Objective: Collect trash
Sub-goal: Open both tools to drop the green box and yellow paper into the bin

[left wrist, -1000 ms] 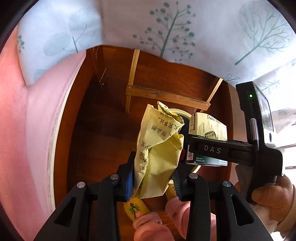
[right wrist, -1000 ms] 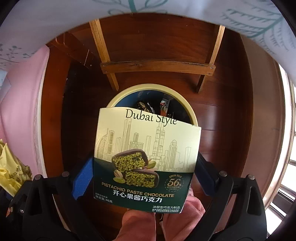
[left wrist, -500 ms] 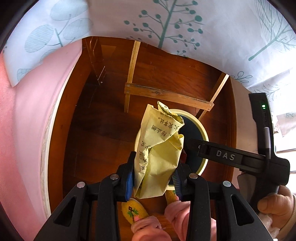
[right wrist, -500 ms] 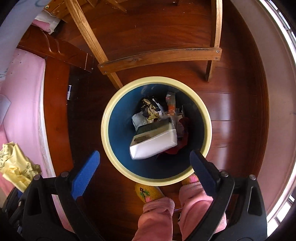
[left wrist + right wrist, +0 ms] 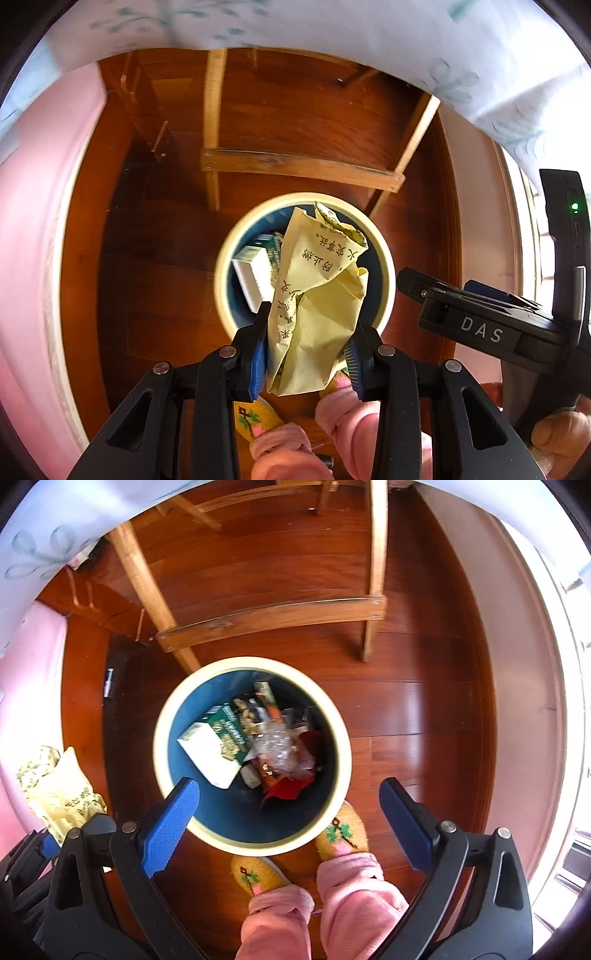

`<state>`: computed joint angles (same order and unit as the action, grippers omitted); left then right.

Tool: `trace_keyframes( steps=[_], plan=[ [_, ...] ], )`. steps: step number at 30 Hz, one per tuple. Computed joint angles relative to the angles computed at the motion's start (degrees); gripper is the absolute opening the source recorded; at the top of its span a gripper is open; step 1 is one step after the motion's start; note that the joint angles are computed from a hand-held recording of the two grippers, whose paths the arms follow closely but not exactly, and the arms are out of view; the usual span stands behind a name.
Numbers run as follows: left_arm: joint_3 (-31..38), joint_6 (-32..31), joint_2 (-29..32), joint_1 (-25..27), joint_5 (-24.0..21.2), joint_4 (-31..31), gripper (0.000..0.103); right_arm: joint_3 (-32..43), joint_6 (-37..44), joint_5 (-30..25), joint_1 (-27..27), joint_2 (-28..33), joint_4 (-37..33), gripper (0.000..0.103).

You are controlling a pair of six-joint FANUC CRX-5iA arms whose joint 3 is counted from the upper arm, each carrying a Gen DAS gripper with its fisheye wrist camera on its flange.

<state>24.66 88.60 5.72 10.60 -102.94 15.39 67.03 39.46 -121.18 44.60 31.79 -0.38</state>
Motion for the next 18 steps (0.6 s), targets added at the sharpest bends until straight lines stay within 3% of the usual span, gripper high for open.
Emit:
trace_keyframes(
  steps=[6, 8, 10, 12, 18],
  plan=[
    [1.7, 1.2, 2.0, -2.6, -0.9, -0.5, 0.044, -6.3, 0.8, 1.5, -1.3, -3.7, 0.9, 0.097],
    [1.8, 2.1, 2.4, -2.5, -1.3, 0.2, 0.054, -6.9, 0.8, 1.6, -1.6, -4.2, 0.9, 0.097],
    [2.0, 2.3, 2.4, -2.7, -1.5, -0.3, 0.074, -7.4, 0.9, 1.7, -1.7, -4.5, 0.9, 0.097],
    [2.6, 2.3, 2.1, -2.9, -1.7, -1.5, 0.084, -7.5, 1.0, 1.9, -1.6, -4.8, 1.0, 0.097],
    [4.5, 2.9, 1.3, -2.1, -3.8, -2.6, 0.084, -4.6, 1.0, 0.6, -0.6, -3.5, 1.5, 0.097]
  ],
)
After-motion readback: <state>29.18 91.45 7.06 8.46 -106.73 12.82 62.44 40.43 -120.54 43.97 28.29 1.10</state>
